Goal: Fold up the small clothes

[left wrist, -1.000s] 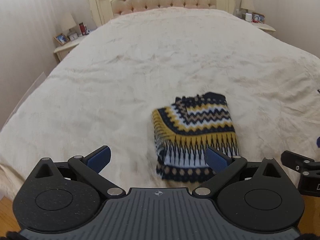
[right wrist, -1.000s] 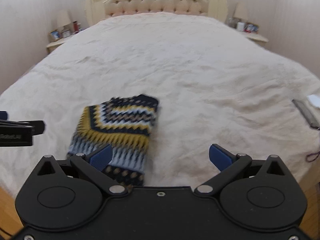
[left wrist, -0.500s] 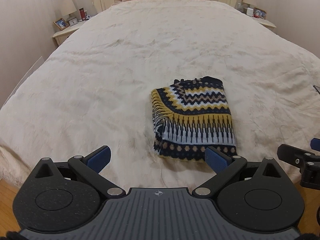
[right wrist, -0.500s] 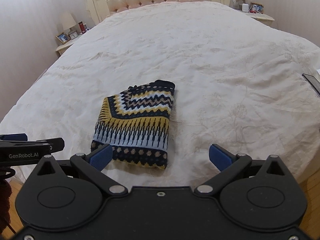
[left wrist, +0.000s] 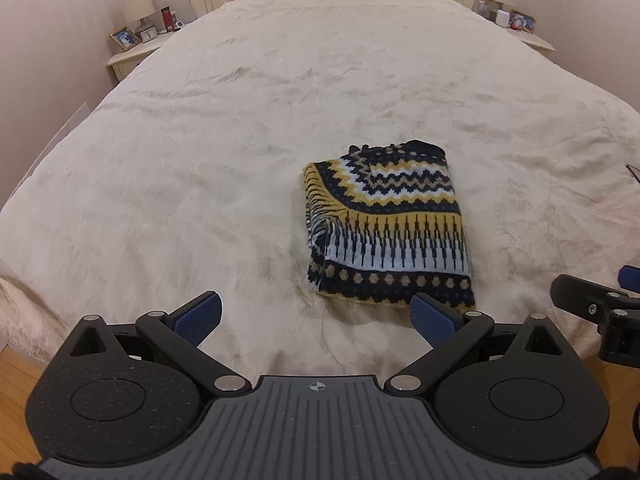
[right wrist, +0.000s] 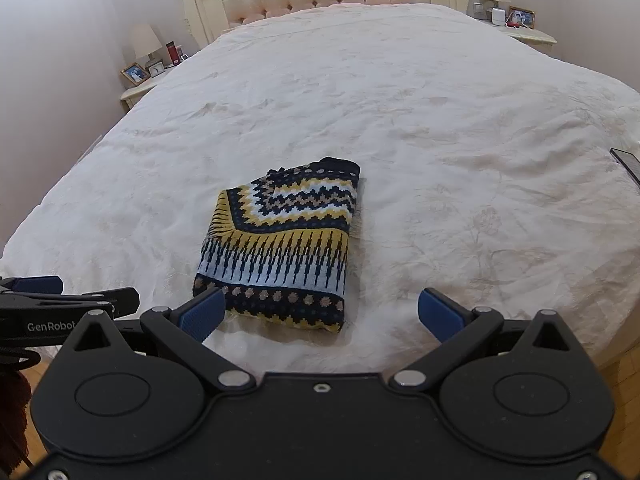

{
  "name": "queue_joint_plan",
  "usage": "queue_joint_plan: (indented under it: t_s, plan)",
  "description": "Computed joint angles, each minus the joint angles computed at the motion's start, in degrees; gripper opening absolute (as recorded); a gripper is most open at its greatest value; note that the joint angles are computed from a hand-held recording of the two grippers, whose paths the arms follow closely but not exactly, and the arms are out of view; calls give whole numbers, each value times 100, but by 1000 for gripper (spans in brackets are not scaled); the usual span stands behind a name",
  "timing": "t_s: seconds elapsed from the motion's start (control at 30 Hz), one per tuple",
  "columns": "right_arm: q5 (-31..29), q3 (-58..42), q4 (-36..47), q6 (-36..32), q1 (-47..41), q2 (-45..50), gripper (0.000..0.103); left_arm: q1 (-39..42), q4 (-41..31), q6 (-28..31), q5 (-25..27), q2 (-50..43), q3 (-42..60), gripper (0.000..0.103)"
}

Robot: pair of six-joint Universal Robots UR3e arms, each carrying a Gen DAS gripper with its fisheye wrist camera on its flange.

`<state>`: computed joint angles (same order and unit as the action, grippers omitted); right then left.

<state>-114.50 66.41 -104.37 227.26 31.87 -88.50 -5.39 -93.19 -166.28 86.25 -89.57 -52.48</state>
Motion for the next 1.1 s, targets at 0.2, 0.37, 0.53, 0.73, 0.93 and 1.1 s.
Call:
queue_joint_plan:
  t_s: [0.2, 0.37, 0.53, 0.73, 0.93, 1.1]
  plan:
    - [33, -13, 26, 7, -15, 4, 102, -27, -52, -70, 45, -19, 21, 102]
    - [105, -31, 25, -34, -55, 33, 102, 23, -119, -79, 48, -37, 6, 102]
    - [201, -42, 24, -110, -117, 67, 102, 81, -159, -133, 68, -69, 2, 102]
    - [366, -58, 12, -228, -260, 136, 102, 138, -195, -187, 122, -212, 88, 102]
    - [577, -2, -93, -398, -487, 194, 102, 112, -252, -207, 161, -450, 285, 102]
    - [816, 36, -126, -574, -718, 237, 102, 24, -443, -360, 235, -763, 651, 102]
